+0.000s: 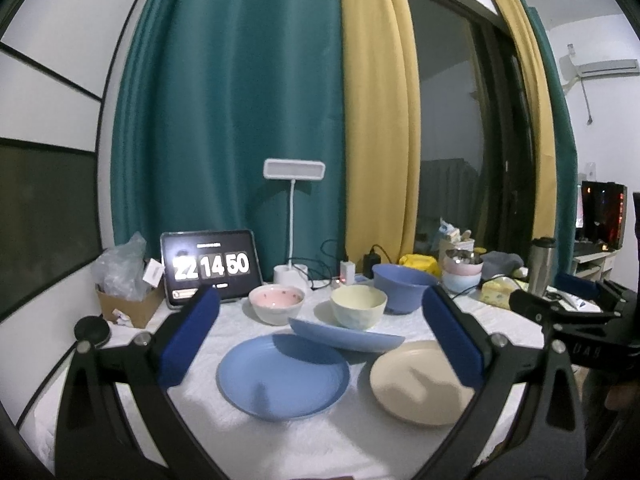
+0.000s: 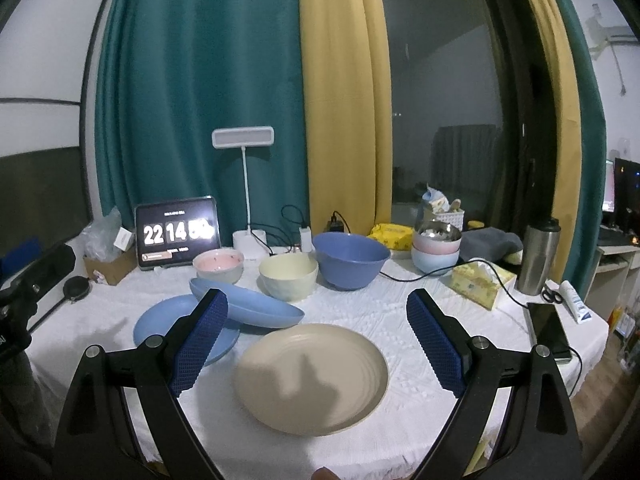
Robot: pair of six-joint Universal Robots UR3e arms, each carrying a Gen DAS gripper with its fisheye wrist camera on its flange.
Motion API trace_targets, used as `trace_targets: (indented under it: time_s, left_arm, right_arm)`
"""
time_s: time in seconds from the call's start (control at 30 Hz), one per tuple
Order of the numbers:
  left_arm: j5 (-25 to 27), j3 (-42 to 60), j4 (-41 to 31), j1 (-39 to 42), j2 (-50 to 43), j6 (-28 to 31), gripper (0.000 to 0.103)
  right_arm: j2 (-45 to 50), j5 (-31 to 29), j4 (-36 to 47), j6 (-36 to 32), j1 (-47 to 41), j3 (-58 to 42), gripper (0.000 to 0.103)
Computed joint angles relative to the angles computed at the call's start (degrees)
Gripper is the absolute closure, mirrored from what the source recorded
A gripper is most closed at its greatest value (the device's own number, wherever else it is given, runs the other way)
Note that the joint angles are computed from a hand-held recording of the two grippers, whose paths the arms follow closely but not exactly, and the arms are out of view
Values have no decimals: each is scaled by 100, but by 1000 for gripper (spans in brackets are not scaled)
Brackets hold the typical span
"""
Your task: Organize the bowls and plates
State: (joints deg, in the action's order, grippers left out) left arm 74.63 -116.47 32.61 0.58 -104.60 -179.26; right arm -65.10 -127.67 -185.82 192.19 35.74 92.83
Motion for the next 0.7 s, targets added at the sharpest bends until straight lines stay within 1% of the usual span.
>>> trace_targets:
  time_s: [0.4, 0.57, 0.7]
  left_arm:
    - [471, 2157, -1524, -334, -1144, 81, 1]
    - [585, 3298, -2265, -402, -1747, 84, 1]
    - [696, 4404, -3027, -464, -2382, 105, 1]
  right_arm:
    - [517, 963, 792, -61, -870, -947, 10]
    - [869, 1357, 1222, -115, -1220, -1567, 10]
    - [1187, 1669, 1633, -117, -1480, -2078, 10]
